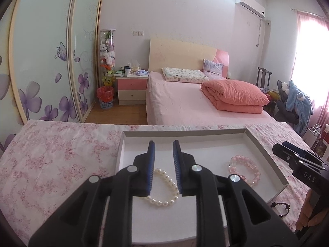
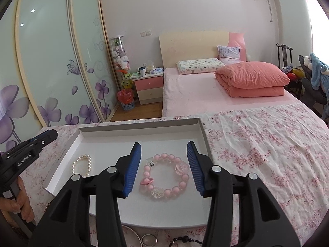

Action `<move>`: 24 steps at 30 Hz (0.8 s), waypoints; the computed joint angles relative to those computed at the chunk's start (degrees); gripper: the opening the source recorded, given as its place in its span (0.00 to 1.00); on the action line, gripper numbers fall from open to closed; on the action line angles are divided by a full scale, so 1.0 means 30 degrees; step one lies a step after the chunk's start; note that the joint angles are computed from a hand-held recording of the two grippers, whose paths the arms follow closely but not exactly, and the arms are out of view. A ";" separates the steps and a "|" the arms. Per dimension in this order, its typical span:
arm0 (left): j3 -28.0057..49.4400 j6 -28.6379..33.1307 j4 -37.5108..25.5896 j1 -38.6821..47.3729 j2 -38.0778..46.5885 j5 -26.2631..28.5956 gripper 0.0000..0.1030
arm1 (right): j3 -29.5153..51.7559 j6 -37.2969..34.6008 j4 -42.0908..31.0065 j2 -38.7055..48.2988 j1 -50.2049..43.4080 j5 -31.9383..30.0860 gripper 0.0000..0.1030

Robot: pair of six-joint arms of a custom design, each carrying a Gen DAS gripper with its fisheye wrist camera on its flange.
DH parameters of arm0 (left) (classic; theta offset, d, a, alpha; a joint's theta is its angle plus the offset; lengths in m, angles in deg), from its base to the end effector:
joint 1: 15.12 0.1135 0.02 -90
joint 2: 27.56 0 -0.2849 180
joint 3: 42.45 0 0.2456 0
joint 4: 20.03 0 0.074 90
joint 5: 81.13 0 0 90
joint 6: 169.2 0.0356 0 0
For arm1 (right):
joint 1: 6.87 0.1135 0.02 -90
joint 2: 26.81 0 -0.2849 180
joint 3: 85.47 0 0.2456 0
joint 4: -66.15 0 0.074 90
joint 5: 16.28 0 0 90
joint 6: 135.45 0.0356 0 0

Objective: Organize jewelry
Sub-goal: 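Open the left tool over the tray while the right tool releases the pink bracelet beside it, then grasp the pearl charm with the right tool while the left tool reaches the peach pearl bracelet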

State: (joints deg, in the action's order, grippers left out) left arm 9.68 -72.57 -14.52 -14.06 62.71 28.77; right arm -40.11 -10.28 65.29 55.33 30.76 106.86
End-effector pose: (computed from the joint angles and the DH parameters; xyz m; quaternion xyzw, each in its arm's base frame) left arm 0.3052 -0.0065 0.1888 0.1248 0.8590 -0.1195 0.4819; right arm 0.2178 0.1433 0.1853 0.1073 0.8626 0.0449 0.4922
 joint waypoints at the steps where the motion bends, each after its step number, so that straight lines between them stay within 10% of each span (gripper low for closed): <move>1: -0.0138 0.0089 -0.0146 0.0138 -0.0317 0.0067 0.19 | -0.0072 0.0072 -0.0182 -0.0220 0.0142 0.0143 0.46; 24: -0.4774 0.6805 -0.5568 0.9924 -0.6186 0.6409 0.42 | -0.2757 0.8106 -0.8170 -0.3551 0.7612 0.1820 0.45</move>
